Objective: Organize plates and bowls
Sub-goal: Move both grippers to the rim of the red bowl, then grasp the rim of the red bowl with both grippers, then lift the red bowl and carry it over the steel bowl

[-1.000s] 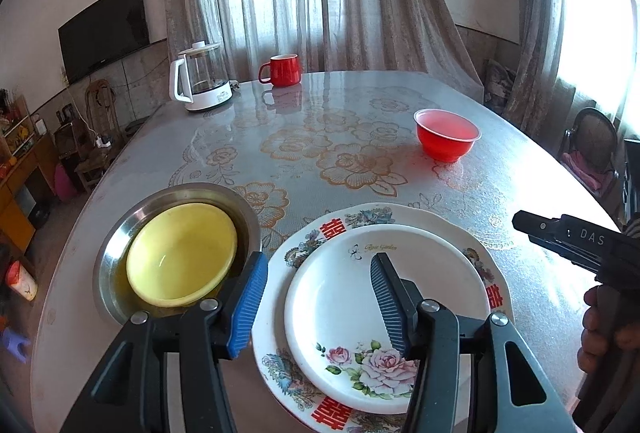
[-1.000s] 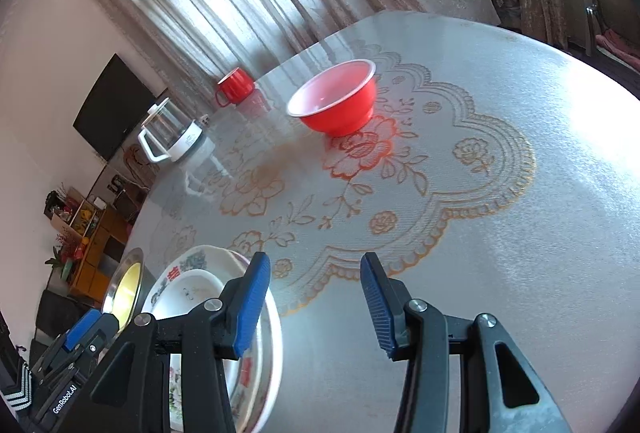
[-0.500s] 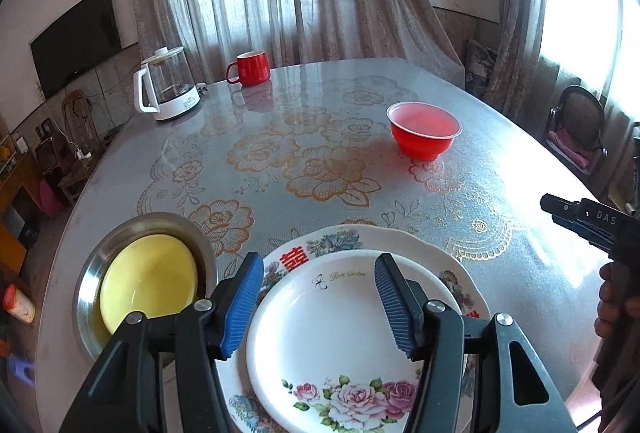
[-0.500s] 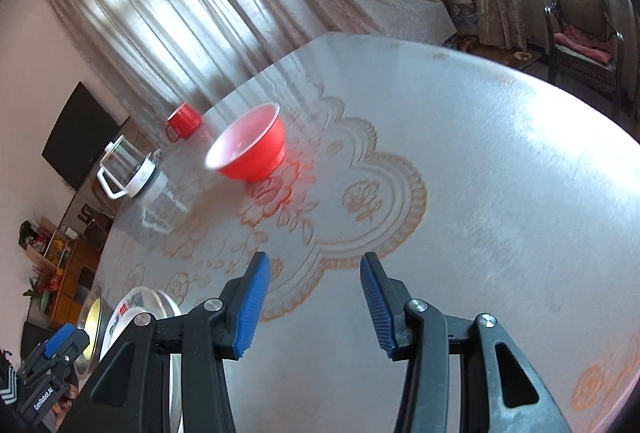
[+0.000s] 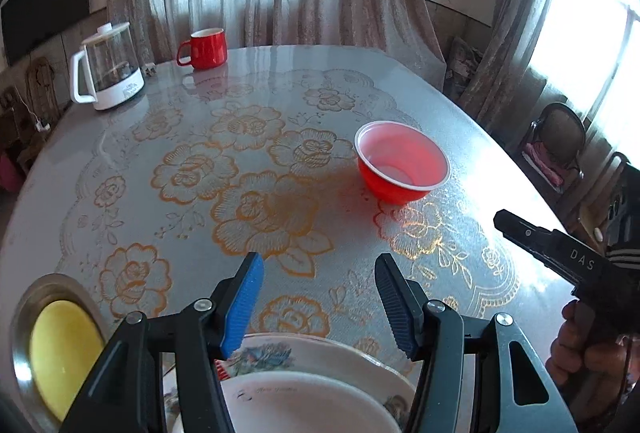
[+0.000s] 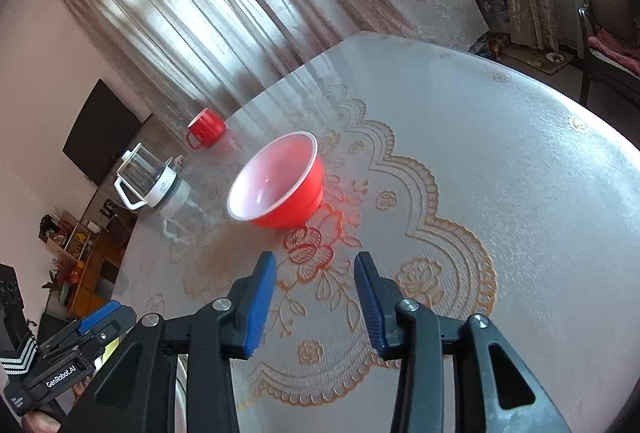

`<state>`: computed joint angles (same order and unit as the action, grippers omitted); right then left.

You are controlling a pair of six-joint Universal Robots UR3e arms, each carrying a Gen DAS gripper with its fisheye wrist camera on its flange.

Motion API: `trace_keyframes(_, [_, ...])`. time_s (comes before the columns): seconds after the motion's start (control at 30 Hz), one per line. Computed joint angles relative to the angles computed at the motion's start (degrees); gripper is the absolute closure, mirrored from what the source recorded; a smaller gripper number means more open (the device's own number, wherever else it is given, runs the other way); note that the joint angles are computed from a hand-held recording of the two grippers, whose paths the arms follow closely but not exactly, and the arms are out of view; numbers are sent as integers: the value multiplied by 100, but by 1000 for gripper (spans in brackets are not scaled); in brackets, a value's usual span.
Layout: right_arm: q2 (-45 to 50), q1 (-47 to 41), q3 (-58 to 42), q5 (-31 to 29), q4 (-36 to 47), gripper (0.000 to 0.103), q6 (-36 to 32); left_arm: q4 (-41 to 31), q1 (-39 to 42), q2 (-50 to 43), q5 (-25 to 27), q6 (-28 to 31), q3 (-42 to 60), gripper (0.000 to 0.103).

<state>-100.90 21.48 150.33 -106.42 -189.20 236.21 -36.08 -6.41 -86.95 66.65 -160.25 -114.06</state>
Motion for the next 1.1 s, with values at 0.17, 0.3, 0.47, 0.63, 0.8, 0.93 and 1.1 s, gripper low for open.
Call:
trace_keyframes(0.17, [235, -808, -312, 648, -26, 67, -505, -299, -378, -1158, 66, -584, 1184, 46])
trace_keyframes(0.3, [571, -1372, -569, 1078, -75, 71, -768, -393, -544, -1931, -177, -927, 1971, 48])
trace_keyframes(0.47, [1103, -1681, -933, 1322, -77, 78, -901, -443, -671, -2747, -437, -1451, 2842, 46])
trace_keyframes(0.63, [1561, -1950, -1059, 1674, -236, 92, -986, -523, -847, -3311, -514, -1770, 3518, 33])
trace_keyframes(0.8, [1691, -1922, -1074, 1739, -335, 96, -1044, -1274, -930, -3615, -336, -1697, 4078, 61])
trace_keyframes(0.93, [1692, -2004, -911, 2043, -535, 95, -1045, -1409, -850, -3427, -242, -1585, 3734, 85])
trace_keyframes(1.1, [1781, -1840, -921, 2266, -702, 93, -954, -1251, -667, -2815, -78, -1354, 2853, 96])
